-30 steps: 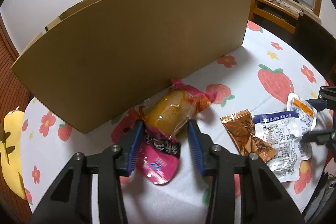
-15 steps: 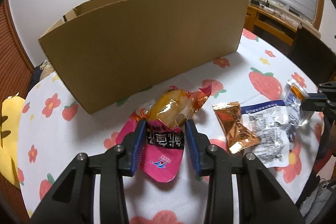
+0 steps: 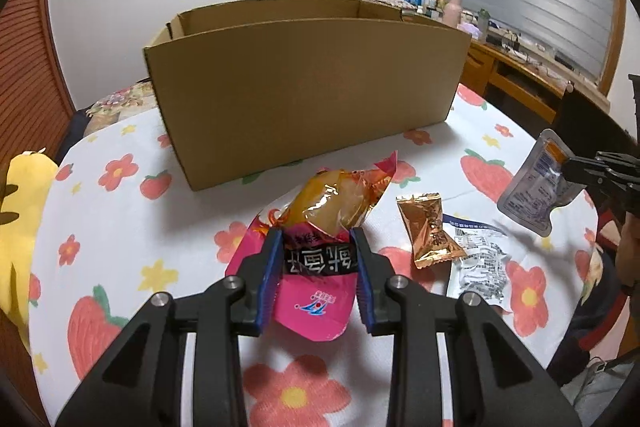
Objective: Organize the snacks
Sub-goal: 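Carry the pink candy over the box with the left tool while the right tool follows closed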
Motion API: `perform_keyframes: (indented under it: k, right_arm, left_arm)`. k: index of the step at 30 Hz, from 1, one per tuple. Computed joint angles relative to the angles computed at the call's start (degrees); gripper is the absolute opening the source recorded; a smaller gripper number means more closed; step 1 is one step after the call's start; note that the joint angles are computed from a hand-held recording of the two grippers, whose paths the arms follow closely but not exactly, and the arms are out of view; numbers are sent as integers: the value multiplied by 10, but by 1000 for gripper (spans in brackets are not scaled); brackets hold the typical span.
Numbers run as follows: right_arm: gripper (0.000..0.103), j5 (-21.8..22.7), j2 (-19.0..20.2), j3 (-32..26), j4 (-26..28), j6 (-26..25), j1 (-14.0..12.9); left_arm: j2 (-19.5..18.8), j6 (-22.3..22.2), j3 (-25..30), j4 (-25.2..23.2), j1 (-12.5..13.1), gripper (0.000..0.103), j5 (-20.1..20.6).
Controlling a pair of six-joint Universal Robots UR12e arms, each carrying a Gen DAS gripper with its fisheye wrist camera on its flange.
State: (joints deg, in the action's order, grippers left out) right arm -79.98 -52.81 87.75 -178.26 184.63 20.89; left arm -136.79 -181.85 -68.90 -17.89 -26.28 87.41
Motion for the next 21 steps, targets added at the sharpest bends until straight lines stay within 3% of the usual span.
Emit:
perform_keyframes:
  k: [21]
  right_arm:
    - [0, -25, -6, -13, -3, -32, 3]
  left_arm:
    - [13, -34, -14, 58, 0, 31, 9]
